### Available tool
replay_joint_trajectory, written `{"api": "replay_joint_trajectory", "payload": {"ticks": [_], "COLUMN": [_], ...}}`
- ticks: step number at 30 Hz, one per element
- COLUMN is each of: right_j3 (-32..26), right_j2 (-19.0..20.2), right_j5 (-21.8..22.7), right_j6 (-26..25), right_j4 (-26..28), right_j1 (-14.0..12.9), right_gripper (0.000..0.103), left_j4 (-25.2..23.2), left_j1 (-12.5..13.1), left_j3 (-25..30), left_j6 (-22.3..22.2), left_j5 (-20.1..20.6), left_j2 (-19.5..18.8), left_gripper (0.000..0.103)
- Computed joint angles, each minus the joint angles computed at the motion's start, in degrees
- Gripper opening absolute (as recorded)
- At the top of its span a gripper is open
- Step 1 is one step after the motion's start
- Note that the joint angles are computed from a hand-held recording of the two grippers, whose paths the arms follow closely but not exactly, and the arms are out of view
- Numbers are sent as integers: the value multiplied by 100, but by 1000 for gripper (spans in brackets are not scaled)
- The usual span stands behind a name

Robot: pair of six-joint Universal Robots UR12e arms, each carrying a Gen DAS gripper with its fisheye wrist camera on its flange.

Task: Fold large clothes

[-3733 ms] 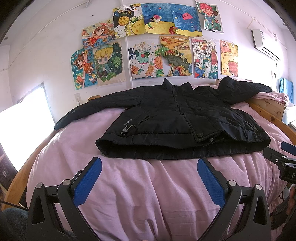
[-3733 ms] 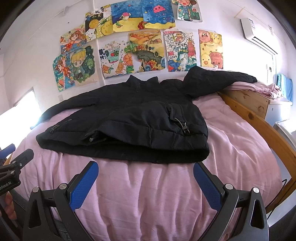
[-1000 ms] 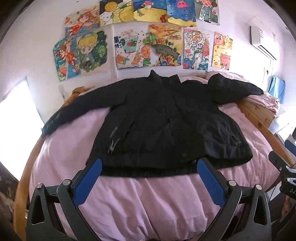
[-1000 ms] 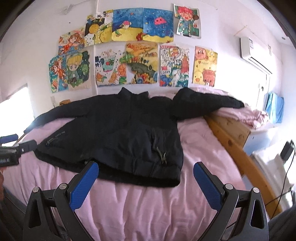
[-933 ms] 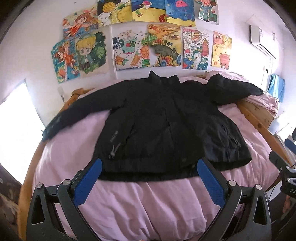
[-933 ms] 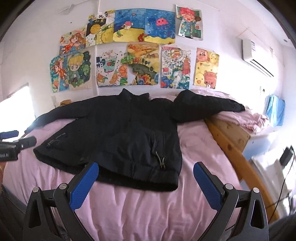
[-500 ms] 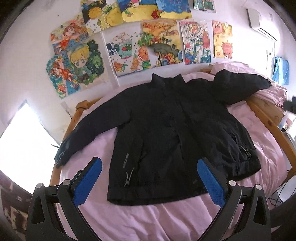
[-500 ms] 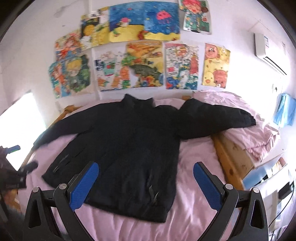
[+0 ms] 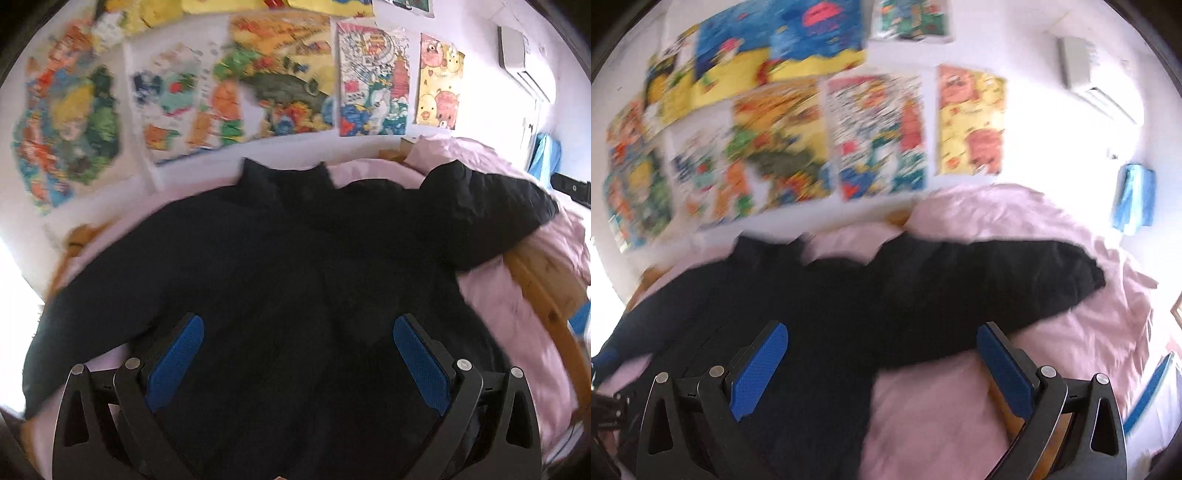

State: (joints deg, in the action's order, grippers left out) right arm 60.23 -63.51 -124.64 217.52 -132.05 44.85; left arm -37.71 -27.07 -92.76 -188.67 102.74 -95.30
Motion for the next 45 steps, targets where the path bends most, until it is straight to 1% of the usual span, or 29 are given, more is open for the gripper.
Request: {"api": "replay_joint_trajectory", "payload": {"ticks": [1, 4, 5, 7, 8, 10, 11, 15, 16, 17, 18, 20, 21, 22, 24, 25, 26, 27, 29, 30, 31, 32, 34, 36, 37, 38, 39, 42, 45], "right_j3": [127, 454, 586, 824, 962, 1151, 1301, 1827, 1919, 2059, 2116, 2212, 2241, 2240, 2211, 2210, 2186, 2179, 2176, 2146, 2118, 2110, 2036, 1920, 1816, 1746, 1623, 1265, 821], "right_j2": [-20, -141, -202, -332, -421, -533, -623, -926, -964, -1016, -1030, -1040, -1025, -1009, -944, -944, -925, -909, -880, -849, -813, -792, -738, -652, -571, -518, -430, -179, 130], "right_j5": [-128, -325, -460, -488, -475, -515, -496, -293, -242, -137, -73, 118, 248, 319, 55, 75, 33, -92, -202, -331, -446, -560, -788, -1049, -1180, -1238, -1283, -1189, -931], "right_j6": [29, 299, 473, 714, 861, 1121, 1330, 2158, 2253, 2354, 2424, 2621, 2717, 2822, 2903, 2895, 2959, 3020, 2881, 2841, 2789, 2678, 2434, 2004, 1613, 1368, 1001, 92, -872], "right_j4": [-124, 110, 202, 343, 468, 564, 544, 214, 86, -145, -229, -320, -332, -277, -324, -356, -360, -389, -525, -573, -677, -872, -1140, -1497, -1801, -1984, -2246, -2848, -3329], "right_j1": [-65, -297, -377, -542, -647, -769, -852, -1170, -1218, -1290, -1328, -1420, -1464, -1486, -1452, -1455, -1446, -1416, -1383, -1344, -1317, -1277, -1194, -1086, -1008, -960, -889, -727, -547], "right_gripper": [103, 103, 103, 103, 103, 103, 103, 103, 103, 103, 103, 97, 87, 82, 65, 53, 51, 43, 24, 20, 14, 11, 10, 10, 10, 10, 10, 10, 10], "left_j4": [142, 623, 748, 969, 957, 746, 610, 100, -49, -168, -264, -468, -493, -475, -441, -458, -477, -513, -606, -581, -534, -476, -358, -269, -233, -186, -138, 68, 350], "left_j1": [59, 172, 177, 157, 146, 104, 83, 32, 26, 37, 49, 83, 83, 76, 70, 78, 94, 102, 155, 187, 235, 292, 433, 609, 695, 778, 870, 1172, 1542], "left_j3": [121, 398, 478, 663, 755, 1022, 1146, 1500, 1586, 1640, 1681, 1751, 1763, 1761, 1746, 1741, 1734, 1750, 1771, 1746, 1692, 1619, 1481, 1300, 1223, 1142, 1036, 726, 339], "left_j6": [26, 150, 186, 234, 225, 144, 111, 26, 17, -1, -15, -15, 28, 77, 174, 192, 203, 214, 234, 223, 216, 196, 137, 11, -36, -92, -143, -239, -336], "left_j5": [-267, -1001, -1126, -1311, -1385, -1486, -1456, -1234, -1146, -1113, -1130, -1161, -1092, -1027, -914, -885, -880, -873, -941, -1008, -1108, -1220, -1483, -1716, -1834, -1926, -1995, -2235, -2805], "left_j2": [-202, -694, -827, -1119, -1234, -1517, -1641, -2001, -2086, -2142, -2188, -2286, -2318, -2331, -2346, -2355, -2364, -2380, -2396, -2379, -2337, -2278, -2169, -2012, -1943, -1870, -1773, -1475, -1154], "left_gripper": [101, 101, 101, 101, 101, 101, 101, 101, 101, 101, 101, 101, 101, 102, 102, 102, 102, 102, 102, 102, 102, 102, 102, 102, 102, 102, 102, 102, 102]}}
